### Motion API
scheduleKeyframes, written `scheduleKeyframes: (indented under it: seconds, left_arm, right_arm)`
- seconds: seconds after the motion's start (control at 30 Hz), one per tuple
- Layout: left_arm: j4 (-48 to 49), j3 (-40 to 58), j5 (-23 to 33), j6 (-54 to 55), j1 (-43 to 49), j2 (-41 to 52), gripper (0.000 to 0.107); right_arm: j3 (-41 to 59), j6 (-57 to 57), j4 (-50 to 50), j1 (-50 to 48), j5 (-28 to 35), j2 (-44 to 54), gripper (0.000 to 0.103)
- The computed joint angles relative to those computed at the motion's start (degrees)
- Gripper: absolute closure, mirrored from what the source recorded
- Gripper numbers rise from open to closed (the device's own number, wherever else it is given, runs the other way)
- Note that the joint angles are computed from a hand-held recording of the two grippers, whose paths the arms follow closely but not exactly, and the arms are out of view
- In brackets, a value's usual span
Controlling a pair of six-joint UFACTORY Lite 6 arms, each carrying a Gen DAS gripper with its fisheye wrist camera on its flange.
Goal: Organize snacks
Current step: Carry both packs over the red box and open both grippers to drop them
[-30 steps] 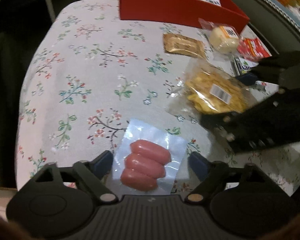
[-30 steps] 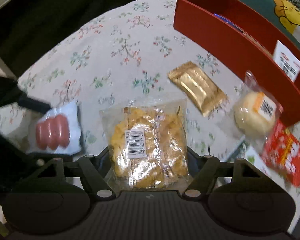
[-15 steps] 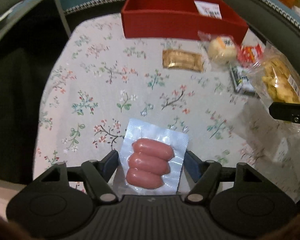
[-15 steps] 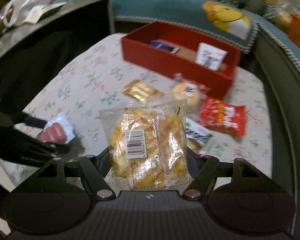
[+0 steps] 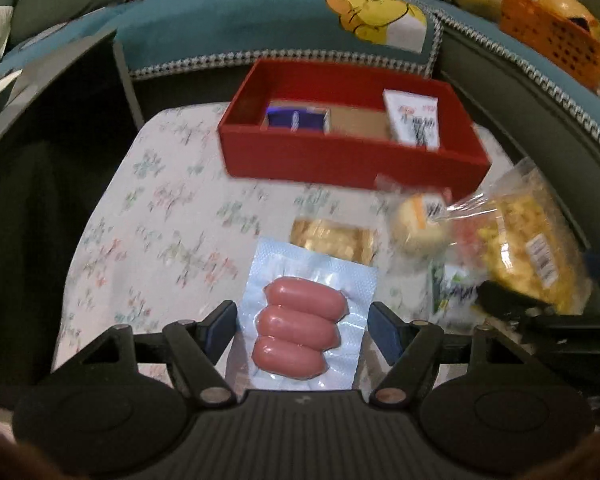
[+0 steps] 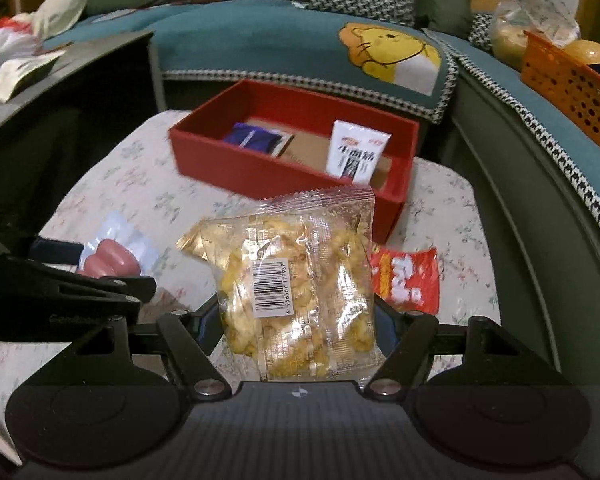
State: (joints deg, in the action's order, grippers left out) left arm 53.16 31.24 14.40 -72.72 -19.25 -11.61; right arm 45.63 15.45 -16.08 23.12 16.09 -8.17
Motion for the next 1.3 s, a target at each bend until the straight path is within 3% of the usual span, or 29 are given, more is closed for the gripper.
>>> scheduleKeyframes:
  seconds: [0.1,0.33,0.43,0.67,0.73,0.87,1.03,1.3]
  left_arm:
    - [9.43,3.29,3.59,-9.31,-2.49,2.27,0.031]
    - [3.18,9.55,6.05,-4.58,-3.02,3.54,0.031]
    - [6.37,11.52,4.96,-6.83,-2.43,4.4,0.031]
    - [11.94,21.01,-0.27,-10.83,1.75,15.22,0.031]
    - [16.71,23.81,-0.39,-15.2,2.51,18.45,0.032]
    - [17.08,29.95,-2.22,-14.93,5.02,24.91,0.032]
    - [21.16,36.7,-1.79,-17.51,6.54,31.62,0.032]
    - [19.3,47.2,-1.85,-14.57,8.59,41.19,0.032]
  right_arm:
    - [3.53,2.81,-2.62,-1.42,-0.33,2.9,0.026]
    - [5.63,-3.06,4.61,-4.34,-1.28,1.7,0.026]
    - [7.39,-11.72,14.73,-6.77,-1.87,2.47,0.026]
    - [16.69,-7.34,11.68,-8.22,-2.73,12.26,0.026]
    - [20.13,-4.3,8.93,-7.98,-2.63,15.69,0.026]
    - [26.7,0.94,3.13,-7.66,-2.52,22.23,0.026]
    - [35.64,-2.51,6.49,-8.25,-1.86,30.57,0.026]
    - [47.12,-1.57,5.41,-7.91,-0.18,40.53,0.026]
